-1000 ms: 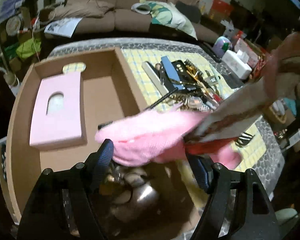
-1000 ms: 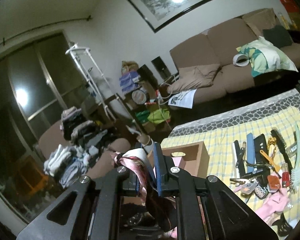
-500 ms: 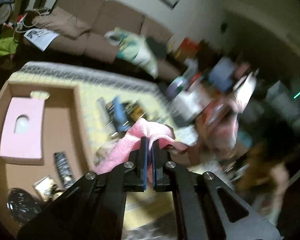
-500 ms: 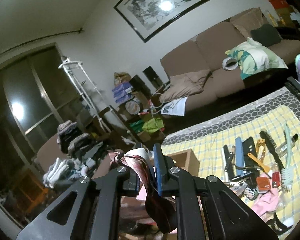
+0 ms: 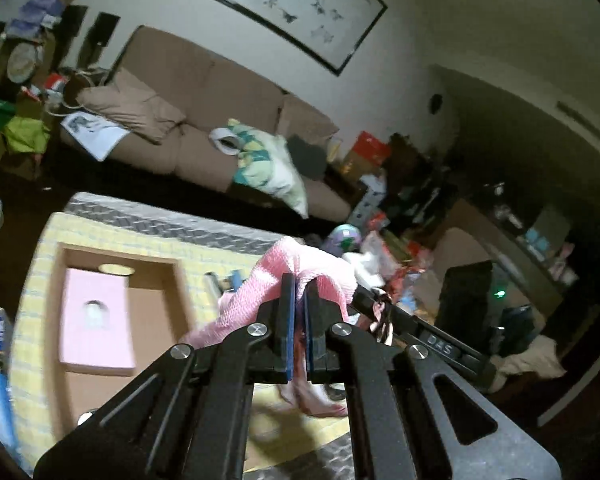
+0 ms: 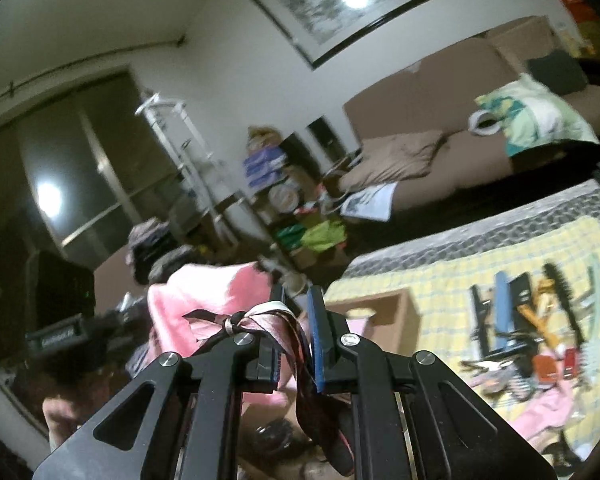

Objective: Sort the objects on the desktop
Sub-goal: 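Lower the pink cloth and ribbon strap into the cardboard box, open both tools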

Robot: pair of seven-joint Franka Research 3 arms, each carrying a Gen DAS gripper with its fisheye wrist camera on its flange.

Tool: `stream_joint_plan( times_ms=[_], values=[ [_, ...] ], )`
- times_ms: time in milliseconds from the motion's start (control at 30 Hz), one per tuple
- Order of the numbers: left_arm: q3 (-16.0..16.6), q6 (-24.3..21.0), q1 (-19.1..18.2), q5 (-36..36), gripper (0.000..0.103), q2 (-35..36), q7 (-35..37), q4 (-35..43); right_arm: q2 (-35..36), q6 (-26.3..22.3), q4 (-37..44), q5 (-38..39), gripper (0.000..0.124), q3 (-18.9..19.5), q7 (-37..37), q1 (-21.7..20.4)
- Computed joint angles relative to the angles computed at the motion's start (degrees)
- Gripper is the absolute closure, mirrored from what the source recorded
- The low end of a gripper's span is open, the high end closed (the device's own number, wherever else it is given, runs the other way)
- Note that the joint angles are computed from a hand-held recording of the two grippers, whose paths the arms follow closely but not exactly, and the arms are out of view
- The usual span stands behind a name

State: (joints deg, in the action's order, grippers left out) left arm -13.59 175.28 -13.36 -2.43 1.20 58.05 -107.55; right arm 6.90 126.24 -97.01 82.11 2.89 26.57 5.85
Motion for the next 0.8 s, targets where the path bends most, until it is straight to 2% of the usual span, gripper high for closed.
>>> stream_joint_plan(
  times_ms=[133, 267, 367, 500, 533, 567, 633, 700, 767, 800],
  values=[
    [1.1, -2.3, 0.6, 2.6, 0.1, -3.6, -3.8, -4.9, 0.2, -1.5, -0.4, -3.1, 0.113, 1.4, 0.6, 2.1],
    [2.6, -3.1, 0.1, 0.1, 0.099, -5.8, -3.5, -10.1, 1.3, -0.8, -0.7, -8.8, 0.113, 2.7, 2.3, 4.8],
    [3.5, -4.3, -0.4, -2.9, 0.099, -6.2, -2.1, -13.0, 2.7, 1.0, -1.0, -15.8, 0.113, 3.4, 5.2, 6.9],
    [3.8, -6.5, -0.3, -6.0, 0.099, -4.7, -1.9, -15.4, 6.9, 1.3, 0.4, -28.1, 0.109, 3.7, 14.0, 9.2],
    [3.8, -7.1, -0.2, -6.9, 0.099, -4.5, -1.5, -16.2, 7.6, 1.4, 0.5, -30.6, 0.107, 3.7, 15.7, 9.5],
    [3.7, -8.1, 0.0, -7.2, 0.099, -4.0, -1.6, -16.6, 8.8, 1.7, 1.0, -35.7, 0.094, 3.3, 19.1, 10.5],
    [3.5, -9.5, 0.5, -8.1, 0.099, -3.4, -1.6, -17.3, 9.7, 2.5, 1.1, -41.3, 0.081, 3.2, 22.2, 11.2],
    [3.2, -9.9, 1.1, -6.8, 0.098, -3.5, -3.0, -18.3, 9.8, 3.7, 0.9, -45.1, 0.079, 3.3, 23.5, 11.4],
    [2.8, -12.8, 2.0, -1.3, 0.093, -3.6, -7.8, -18.0, 9.6, 4.2, 1.0, -47.1, 0.071, 3.4, 24.0, 11.0],
    [2.5, -15.0, 2.5, 2.5, 0.085, -3.7, -10.6, -17.6, 9.4, 4.3, 1.0, -47.5, 0.066, 3.4, 24.1, 10.8]
  ],
)
